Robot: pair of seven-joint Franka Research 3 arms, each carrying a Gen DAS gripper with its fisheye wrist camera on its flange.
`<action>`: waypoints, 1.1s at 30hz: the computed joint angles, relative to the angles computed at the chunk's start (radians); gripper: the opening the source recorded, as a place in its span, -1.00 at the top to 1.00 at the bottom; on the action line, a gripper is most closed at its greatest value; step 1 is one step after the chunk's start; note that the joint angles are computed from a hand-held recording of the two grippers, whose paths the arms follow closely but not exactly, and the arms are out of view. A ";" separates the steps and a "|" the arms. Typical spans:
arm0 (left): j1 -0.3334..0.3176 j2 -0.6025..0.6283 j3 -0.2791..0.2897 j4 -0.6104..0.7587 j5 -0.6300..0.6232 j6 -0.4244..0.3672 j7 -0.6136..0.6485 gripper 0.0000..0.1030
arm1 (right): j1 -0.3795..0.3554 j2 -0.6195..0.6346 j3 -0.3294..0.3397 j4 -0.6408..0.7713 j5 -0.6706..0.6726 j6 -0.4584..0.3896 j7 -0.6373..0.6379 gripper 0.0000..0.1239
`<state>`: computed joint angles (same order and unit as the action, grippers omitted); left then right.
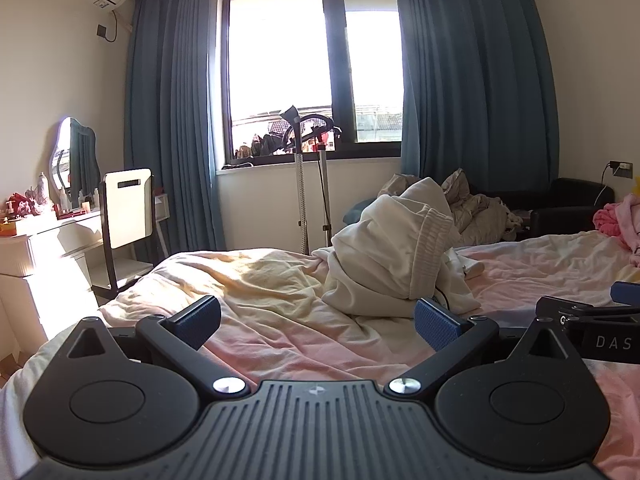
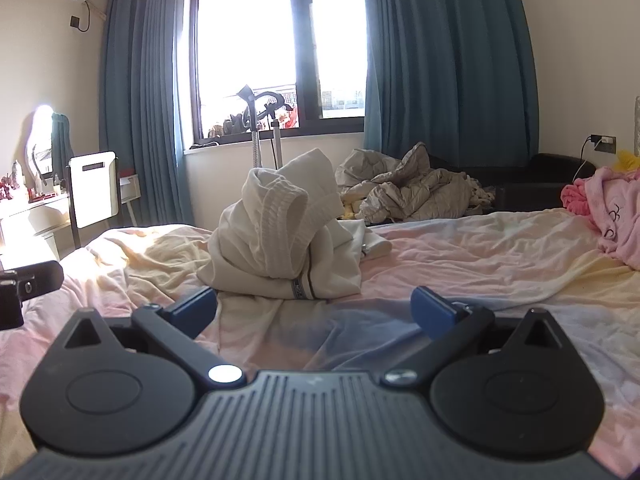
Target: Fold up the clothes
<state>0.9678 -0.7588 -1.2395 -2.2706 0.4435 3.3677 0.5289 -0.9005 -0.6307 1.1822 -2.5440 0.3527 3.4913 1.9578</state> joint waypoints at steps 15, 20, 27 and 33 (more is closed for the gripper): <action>0.001 0.018 -0.013 -0.003 -0.021 0.023 -0.015 -1.00 | 0.007 0.013 -0.001 0.002 0.010 0.013 0.001 -0.66; 0.001 0.017 -0.015 -0.002 -0.023 0.018 -0.016 -1.00 | 0.014 0.035 -0.008 0.005 0.024 0.012 -0.006 -0.66; 0.012 0.001 -0.028 0.012 -0.010 -0.003 -0.022 -1.00 | 0.007 0.028 -0.003 0.007 0.027 0.002 0.005 -0.66; 0.015 0.004 -0.031 0.016 -0.002 -0.010 -0.030 -1.00 | 0.005 0.025 0.000 0.007 0.021 0.006 0.004 -0.66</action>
